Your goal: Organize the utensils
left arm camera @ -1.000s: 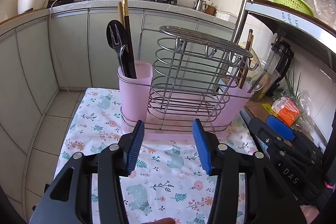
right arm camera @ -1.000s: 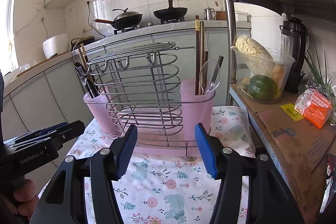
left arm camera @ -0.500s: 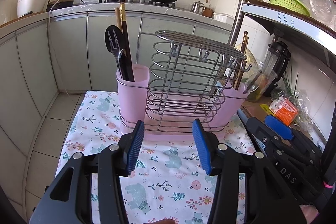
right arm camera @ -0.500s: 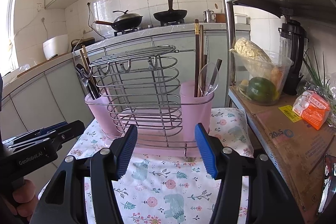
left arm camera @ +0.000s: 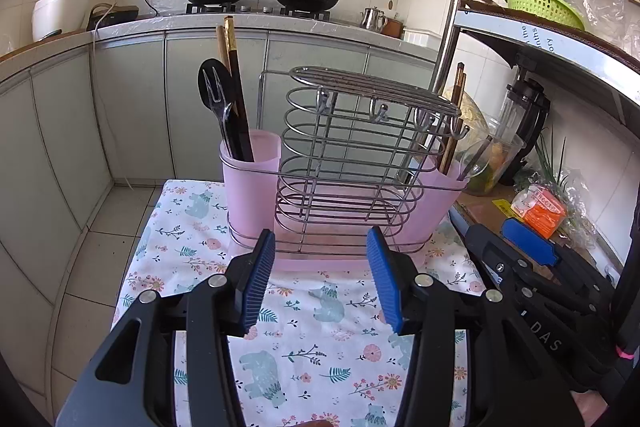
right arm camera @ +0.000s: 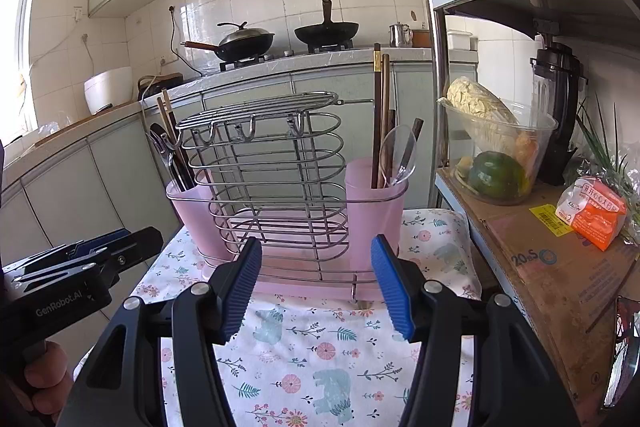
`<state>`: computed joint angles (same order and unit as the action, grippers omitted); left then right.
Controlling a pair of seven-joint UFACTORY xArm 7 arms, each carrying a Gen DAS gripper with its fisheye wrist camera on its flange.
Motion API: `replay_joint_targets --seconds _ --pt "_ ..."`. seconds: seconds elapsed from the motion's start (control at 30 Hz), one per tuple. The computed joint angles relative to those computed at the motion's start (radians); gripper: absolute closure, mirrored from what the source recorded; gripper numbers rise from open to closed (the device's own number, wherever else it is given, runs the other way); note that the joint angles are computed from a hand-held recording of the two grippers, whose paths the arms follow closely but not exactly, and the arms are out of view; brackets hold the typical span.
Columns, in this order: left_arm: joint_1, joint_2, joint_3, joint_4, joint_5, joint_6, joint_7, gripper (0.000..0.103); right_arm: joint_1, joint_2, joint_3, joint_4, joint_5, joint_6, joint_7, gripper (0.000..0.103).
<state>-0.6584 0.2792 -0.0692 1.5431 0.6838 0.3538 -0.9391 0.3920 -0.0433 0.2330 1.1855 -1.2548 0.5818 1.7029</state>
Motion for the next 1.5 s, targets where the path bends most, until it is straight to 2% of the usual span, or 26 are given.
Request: replay_joint_targets --seconds 1.5 --pt "0.000 -0.009 -0.005 -0.012 0.005 -0.009 -0.005 0.055 0.003 -0.005 0.007 -0.001 -0.005 0.020 -0.001 0.047"
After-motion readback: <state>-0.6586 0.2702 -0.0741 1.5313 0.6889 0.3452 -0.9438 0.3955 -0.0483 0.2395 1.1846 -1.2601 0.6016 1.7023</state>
